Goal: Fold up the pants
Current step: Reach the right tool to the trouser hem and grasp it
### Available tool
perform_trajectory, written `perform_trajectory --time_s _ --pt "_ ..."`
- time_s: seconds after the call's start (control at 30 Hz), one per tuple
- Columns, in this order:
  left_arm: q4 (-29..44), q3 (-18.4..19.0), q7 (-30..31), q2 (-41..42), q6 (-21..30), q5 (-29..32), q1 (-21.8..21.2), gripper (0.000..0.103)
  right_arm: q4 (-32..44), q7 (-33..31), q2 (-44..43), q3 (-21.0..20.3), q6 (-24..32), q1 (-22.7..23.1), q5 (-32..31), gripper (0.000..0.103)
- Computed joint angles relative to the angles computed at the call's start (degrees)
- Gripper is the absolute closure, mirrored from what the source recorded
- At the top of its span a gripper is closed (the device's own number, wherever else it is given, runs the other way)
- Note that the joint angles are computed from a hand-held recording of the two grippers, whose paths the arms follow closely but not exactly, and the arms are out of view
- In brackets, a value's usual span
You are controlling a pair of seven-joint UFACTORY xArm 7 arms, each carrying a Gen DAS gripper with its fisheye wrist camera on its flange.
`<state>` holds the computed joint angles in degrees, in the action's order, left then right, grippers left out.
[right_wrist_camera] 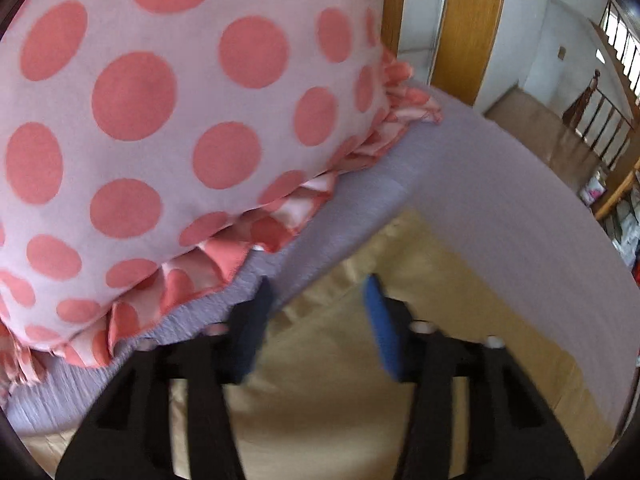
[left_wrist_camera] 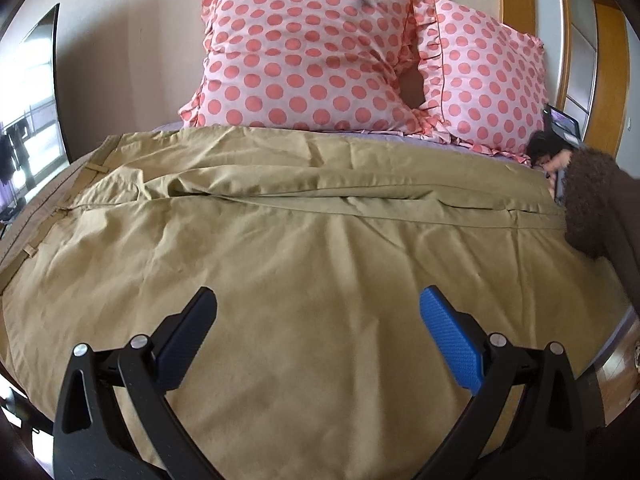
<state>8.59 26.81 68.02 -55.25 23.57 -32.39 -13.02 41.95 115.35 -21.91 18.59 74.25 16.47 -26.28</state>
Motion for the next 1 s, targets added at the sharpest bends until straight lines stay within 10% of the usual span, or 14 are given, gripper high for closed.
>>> perform_trajectory --time_s 0.23,0.43,0.63,0.73,0.87,1.0 --pt "0.2 0.8 0.2 -2.1 2.0 0.0 2.5 0.002 -17.1 11.5 -21.6 5.3 -11.5 -0.1 -2.6 0.098" --pt "3.2 4.6 1.2 -2.3 5.7 -1.8 4.3 0.002 -13.5 22.7 -36.4 27.0 0.5 7.5 2.5 0.098" --pt "8.7 5.8 1.0 1.9 4.4 -7.0 0.7 0.002 1.7 34.9 -32.0 45.8 10.7 3.7 16.0 0.102" --pt "11.5 5.8 0.7 4.3 4.1 -9.1 -1.2 0.002 -0.7 38.4 -34.5 45.7 5.5 6.0 20.2 0.099" --pt "13.5 5.1 0.8 4.9 4.8 -10.3 -0.6 0.002 -4.0 39.2 -35.0 43.7 -1.7 7.0 19.9 0.065" --pt "14.5 5.7 0.7 6.1 7.0 -10.8 0.5 0.002 -9.9 41.2 -35.5 42.2 -15.6 6.0 16.1 0.065"
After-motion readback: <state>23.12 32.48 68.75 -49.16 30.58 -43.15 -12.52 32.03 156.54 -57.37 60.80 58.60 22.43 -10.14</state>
